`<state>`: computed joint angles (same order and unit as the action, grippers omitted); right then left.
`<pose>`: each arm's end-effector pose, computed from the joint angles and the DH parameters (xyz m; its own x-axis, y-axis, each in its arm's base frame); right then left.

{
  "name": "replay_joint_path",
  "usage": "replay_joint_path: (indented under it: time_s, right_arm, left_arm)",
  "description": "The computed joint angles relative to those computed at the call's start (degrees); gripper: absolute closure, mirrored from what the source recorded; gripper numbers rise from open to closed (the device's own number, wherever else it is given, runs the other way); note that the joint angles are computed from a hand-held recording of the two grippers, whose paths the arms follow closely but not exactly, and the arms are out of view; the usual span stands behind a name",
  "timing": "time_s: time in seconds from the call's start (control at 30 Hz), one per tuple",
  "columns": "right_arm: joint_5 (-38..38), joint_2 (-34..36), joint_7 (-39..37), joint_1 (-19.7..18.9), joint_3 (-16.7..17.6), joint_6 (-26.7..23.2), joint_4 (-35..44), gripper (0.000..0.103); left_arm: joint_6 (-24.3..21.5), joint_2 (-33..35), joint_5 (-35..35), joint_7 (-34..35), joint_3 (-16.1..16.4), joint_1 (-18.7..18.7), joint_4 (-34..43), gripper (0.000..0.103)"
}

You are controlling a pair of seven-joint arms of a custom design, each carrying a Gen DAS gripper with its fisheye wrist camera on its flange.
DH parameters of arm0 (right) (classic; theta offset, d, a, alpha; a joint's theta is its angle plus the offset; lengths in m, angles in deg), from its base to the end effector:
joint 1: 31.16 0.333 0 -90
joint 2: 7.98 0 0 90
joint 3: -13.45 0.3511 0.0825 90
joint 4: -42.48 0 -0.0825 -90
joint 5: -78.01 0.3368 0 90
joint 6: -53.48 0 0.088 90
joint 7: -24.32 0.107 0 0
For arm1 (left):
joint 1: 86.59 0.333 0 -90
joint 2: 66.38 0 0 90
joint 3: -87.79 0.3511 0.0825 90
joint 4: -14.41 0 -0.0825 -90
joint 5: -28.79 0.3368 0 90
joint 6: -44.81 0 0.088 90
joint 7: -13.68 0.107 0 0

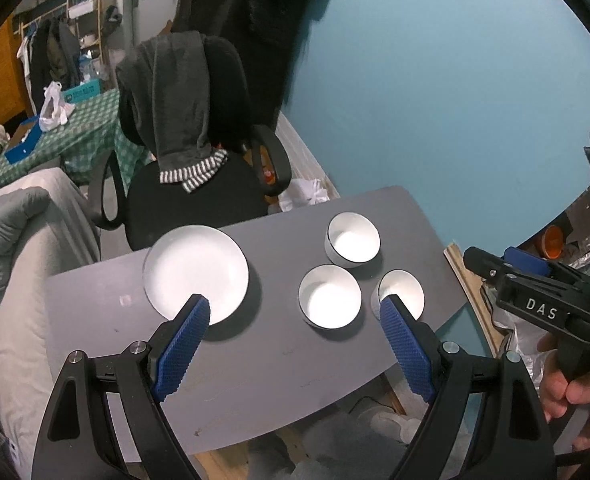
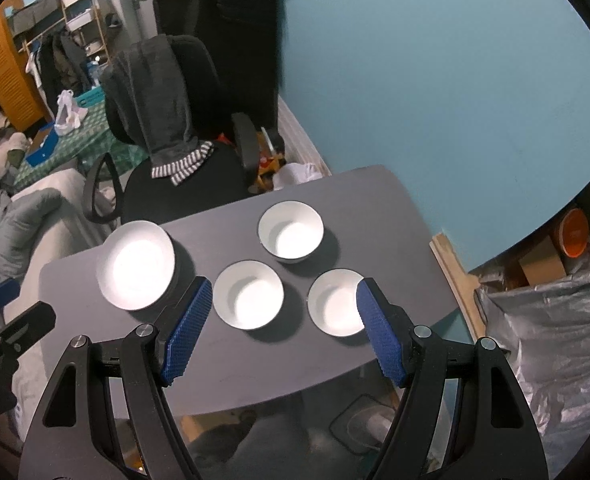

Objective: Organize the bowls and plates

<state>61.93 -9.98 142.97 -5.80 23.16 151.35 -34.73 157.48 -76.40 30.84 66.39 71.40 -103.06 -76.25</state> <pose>0.4198 0.2661 0.7911 0.0812 -0.9950 0.0581 -0.8803 -0.0990 -0.4641 0.3882 -0.2719 0.7816 -0.0021 -0.9683 0.2497 -0.8762 -0.1186 -0.4671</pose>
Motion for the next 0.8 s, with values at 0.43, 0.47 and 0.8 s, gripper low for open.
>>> replay_joint_path:
  time_s: [0.43,0.47,0.8]
  right_arm:
    - [3.76,1.88,-4.45,-2.79,-2.47,1.9,-0.03,0.029]
    - [3.79,1.96,-4.44,-2.82,-2.47,1.92,-0.03,0.029]
    - [5.86,3.53,-9.12,-4.95,-4.11,1.99,0.93,0.029]
  left_arm:
    - [-1.91,6.64,2.1,-1.58,-0.38,-1.57,6.11,0.015]
    - [-1.82,7.15,2.07,-1.74,-0.32,-1.72,6.59,0.015]
    - [-3.48,13.13,3.3,-4.3,0.02,-4.0,12.42,0.015]
